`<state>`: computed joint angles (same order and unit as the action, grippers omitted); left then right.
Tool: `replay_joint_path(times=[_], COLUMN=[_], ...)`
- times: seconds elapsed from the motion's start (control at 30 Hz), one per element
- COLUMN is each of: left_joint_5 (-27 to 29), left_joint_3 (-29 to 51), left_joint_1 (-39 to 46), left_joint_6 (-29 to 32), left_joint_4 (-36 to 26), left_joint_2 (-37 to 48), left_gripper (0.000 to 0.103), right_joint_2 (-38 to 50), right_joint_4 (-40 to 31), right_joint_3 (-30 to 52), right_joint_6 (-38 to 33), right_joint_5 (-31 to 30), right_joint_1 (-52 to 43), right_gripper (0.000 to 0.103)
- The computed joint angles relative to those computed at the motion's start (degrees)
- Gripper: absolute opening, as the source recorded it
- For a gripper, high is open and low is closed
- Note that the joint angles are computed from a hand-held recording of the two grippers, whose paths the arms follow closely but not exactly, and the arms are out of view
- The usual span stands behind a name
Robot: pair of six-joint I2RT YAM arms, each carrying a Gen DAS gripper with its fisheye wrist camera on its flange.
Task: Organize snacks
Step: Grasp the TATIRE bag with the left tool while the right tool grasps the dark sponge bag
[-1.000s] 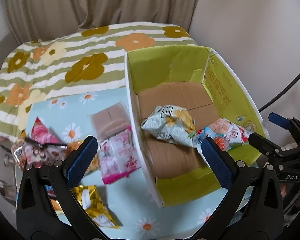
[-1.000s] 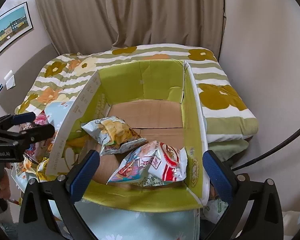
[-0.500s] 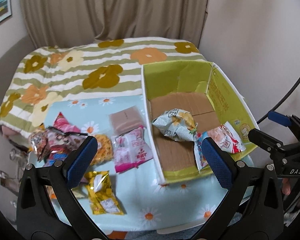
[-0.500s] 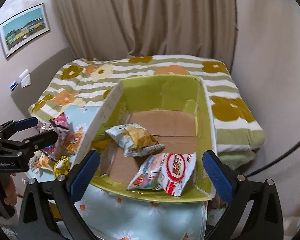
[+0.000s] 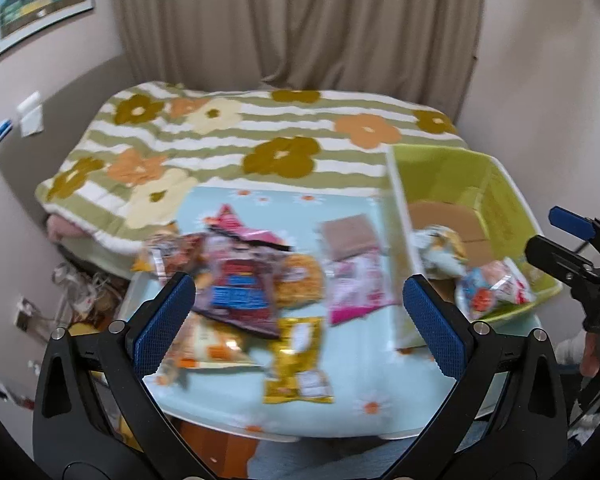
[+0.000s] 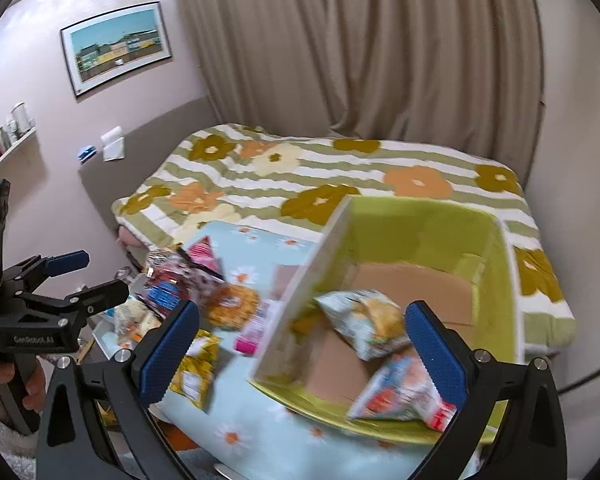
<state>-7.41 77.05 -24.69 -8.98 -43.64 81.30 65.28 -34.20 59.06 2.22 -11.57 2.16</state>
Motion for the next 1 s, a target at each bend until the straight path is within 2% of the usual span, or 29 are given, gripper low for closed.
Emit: replay_joint_path(times=[0.23,0.37,0.5,0.8,0.93,1.0], left_joint_5=[10.33,16.60,20.46,22.06,20.64,18.40], left_joint_3=[1.01,6.24,15.65,36.10,42.26,42.73], left_joint_1=[17.15,25.79,31.20,32.91,31.32,30.17], left_joint_6=[12.12,20.32,27.68,39.61,43.39,44.75], left_joint_4=[0.63,-1.29,-5.89,-15.52,-17.39,-15.74], left_joint_2=[1.56,8.27,19.93,43.62,50.72,52.69], left_gripper=[0.103,0.103,0.103,0.103,0.103,0.103], right_joint_2=[9.81,18.18,25.57,41.14,44.40,45.52], right_joint_4=[4.15,5.09,5.66,3.62,2.78,2.61], right_joint_3=[5.73,10.85,14.95,25.29,27.10,27.50], right_joint_6=[7.62,13.14,19.31,30.40,35.19,37.33], right_joint_5=[4.87,7.52,6.72,8.44,9.51,9.97], right_joint_1=[11.32,16.77,19.31,23.62,24.51,25.13], right_gripper=[0.103,0.103,0.103,0.103,0.102,0.102])
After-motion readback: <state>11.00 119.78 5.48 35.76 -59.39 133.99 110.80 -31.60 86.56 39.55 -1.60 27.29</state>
